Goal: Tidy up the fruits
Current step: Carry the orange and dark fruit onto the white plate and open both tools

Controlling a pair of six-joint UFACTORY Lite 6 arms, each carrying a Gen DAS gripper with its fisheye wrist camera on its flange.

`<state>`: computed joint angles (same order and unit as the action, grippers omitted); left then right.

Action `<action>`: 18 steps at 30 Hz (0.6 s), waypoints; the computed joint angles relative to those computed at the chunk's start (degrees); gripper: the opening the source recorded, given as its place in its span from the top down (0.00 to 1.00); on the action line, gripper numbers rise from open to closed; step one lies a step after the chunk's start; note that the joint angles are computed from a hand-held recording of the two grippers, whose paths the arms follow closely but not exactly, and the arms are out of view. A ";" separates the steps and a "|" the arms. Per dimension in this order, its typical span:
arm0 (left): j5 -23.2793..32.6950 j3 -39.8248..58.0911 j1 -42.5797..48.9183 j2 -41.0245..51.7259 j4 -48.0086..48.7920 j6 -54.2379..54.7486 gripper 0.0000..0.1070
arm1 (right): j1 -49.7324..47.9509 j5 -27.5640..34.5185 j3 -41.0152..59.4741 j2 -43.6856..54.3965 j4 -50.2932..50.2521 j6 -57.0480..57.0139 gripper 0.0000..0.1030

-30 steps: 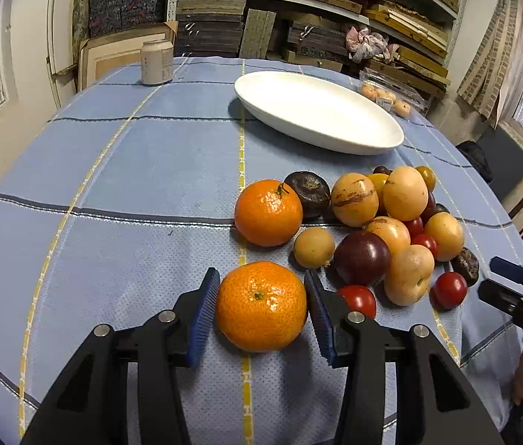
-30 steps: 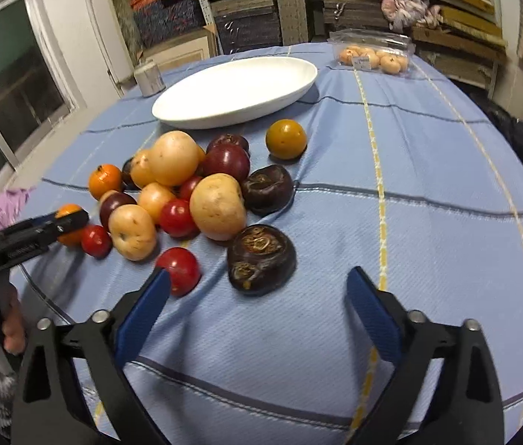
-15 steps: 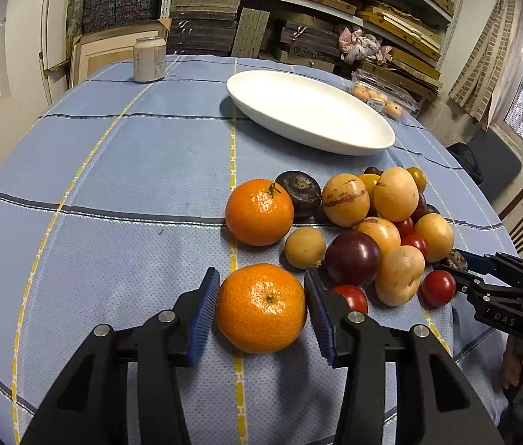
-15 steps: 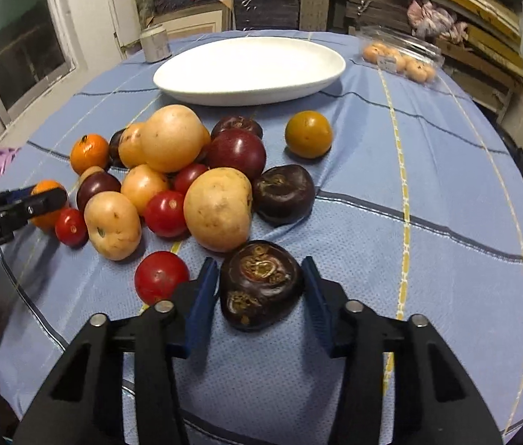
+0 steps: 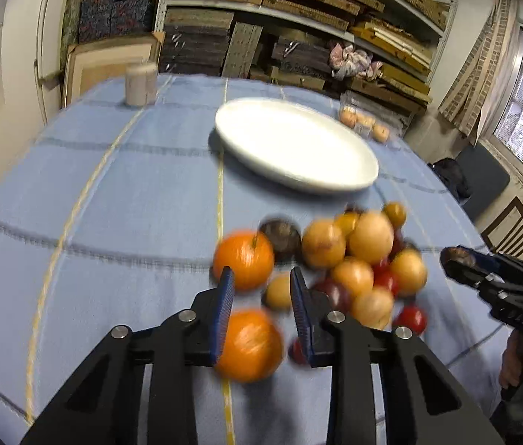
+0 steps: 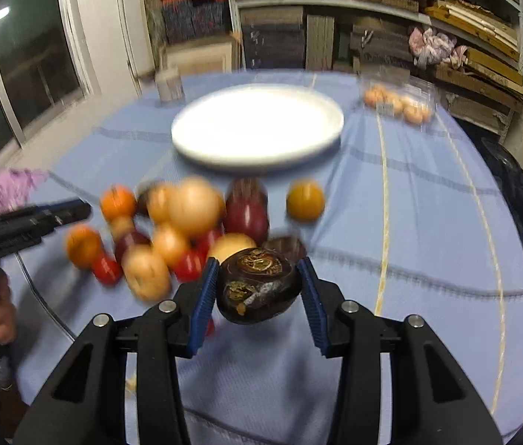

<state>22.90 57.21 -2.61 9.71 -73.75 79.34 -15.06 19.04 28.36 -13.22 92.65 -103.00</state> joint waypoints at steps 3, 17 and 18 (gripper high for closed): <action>-1.55 4.30 -1.54 2.44 8.00 -8.21 0.71 | 0.39 0.31 5.29 1.31 -5.12 6.50 0.58; -4.14 -9.77 -1.87 -4.39 -1.01 6.00 0.33 | 0.43 2.92 2.76 4.83 2.52 -0.85 0.58; -5.73 -9.60 -2.81 -3.25 -1.06 6.11 0.33 | 0.06 3.28 2.70 4.84 2.37 -0.71 0.58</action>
